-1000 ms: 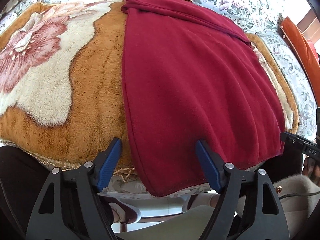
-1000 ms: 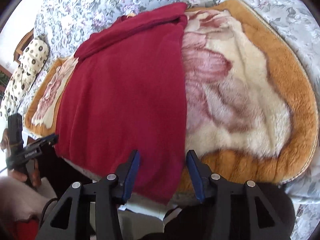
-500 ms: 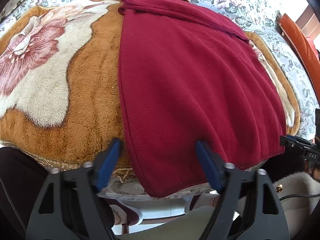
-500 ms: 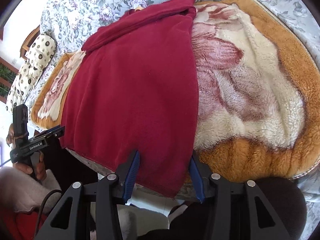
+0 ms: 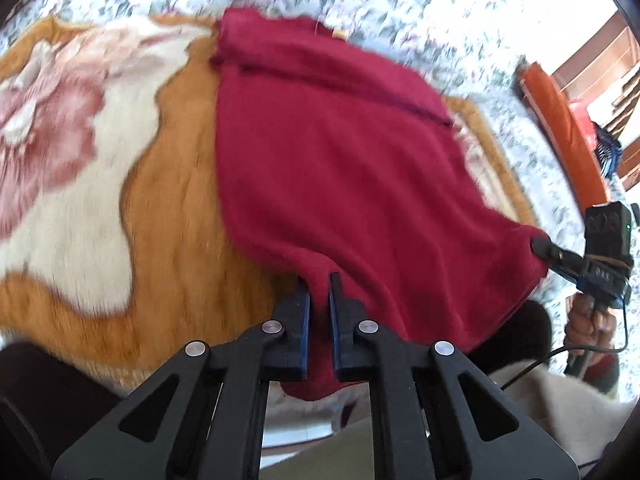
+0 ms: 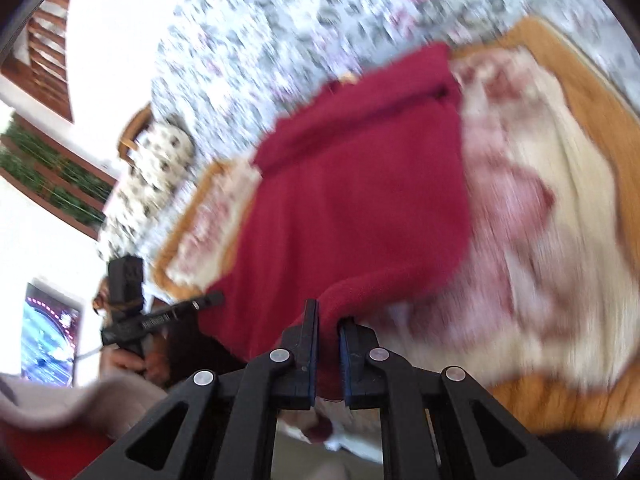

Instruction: Fold small clothes

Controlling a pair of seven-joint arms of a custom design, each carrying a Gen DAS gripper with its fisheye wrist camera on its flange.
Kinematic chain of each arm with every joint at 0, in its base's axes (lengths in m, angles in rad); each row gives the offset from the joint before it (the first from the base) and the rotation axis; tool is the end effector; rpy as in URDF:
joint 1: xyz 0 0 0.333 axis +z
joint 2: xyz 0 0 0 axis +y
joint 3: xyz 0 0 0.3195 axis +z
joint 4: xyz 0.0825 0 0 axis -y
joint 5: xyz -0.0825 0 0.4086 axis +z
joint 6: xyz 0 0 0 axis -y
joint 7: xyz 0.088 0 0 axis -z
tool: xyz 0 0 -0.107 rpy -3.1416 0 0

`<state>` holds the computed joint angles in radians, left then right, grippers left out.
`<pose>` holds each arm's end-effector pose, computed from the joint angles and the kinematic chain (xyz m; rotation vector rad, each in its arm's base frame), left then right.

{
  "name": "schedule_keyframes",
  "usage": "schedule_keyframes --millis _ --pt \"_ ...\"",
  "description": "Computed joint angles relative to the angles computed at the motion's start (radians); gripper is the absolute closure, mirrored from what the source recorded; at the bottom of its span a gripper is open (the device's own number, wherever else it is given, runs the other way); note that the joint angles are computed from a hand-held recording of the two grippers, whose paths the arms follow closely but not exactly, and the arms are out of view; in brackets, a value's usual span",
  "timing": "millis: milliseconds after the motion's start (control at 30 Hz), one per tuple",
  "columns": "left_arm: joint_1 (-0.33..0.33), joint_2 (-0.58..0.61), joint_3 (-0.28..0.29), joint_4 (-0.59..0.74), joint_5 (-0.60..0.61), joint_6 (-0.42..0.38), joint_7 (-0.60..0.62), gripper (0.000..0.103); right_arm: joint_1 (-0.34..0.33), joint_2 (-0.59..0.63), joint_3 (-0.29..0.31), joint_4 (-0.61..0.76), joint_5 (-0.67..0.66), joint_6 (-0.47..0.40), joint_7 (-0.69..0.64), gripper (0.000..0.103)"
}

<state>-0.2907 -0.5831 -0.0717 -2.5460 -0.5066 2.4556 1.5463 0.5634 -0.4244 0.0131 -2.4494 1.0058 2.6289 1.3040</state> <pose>0.4019 -0.1543 0.5119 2.0742 -2.1189 0.9321 0.4094 0.2422 0.5049 -1.6693 1.5232 0.3188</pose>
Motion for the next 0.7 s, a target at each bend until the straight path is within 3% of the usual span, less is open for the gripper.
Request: schedule_keyframes --millis 167,367,500,567,700 --pt "0.017 0.11 0.04 0.117 -0.043 0.071 0.042 0.097 -0.003 0.125 -0.008 0.156 0.055 0.088 -0.102 0.095" --pt "0.082 0.347 0.034 0.352 -0.04 0.149 0.099 0.096 -0.098 0.349 0.012 0.404 0.03 0.122 -0.109 0.095" --pt "0.157 0.536 -0.013 0.542 0.063 0.168 0.038 0.097 -0.169 0.525 0.034 0.588 -0.067 0.129 -0.021 0.095" --pt "0.185 0.63 -0.033 0.635 0.134 0.173 -0.029 0.097 -0.186 0.643 0.03 0.709 -0.177 0.13 0.097 0.095" --pt "0.217 0.789 -0.056 0.802 0.231 0.128 -0.127 0.097 -0.223 0.829 0.047 0.902 -0.241 0.115 0.225 0.095"
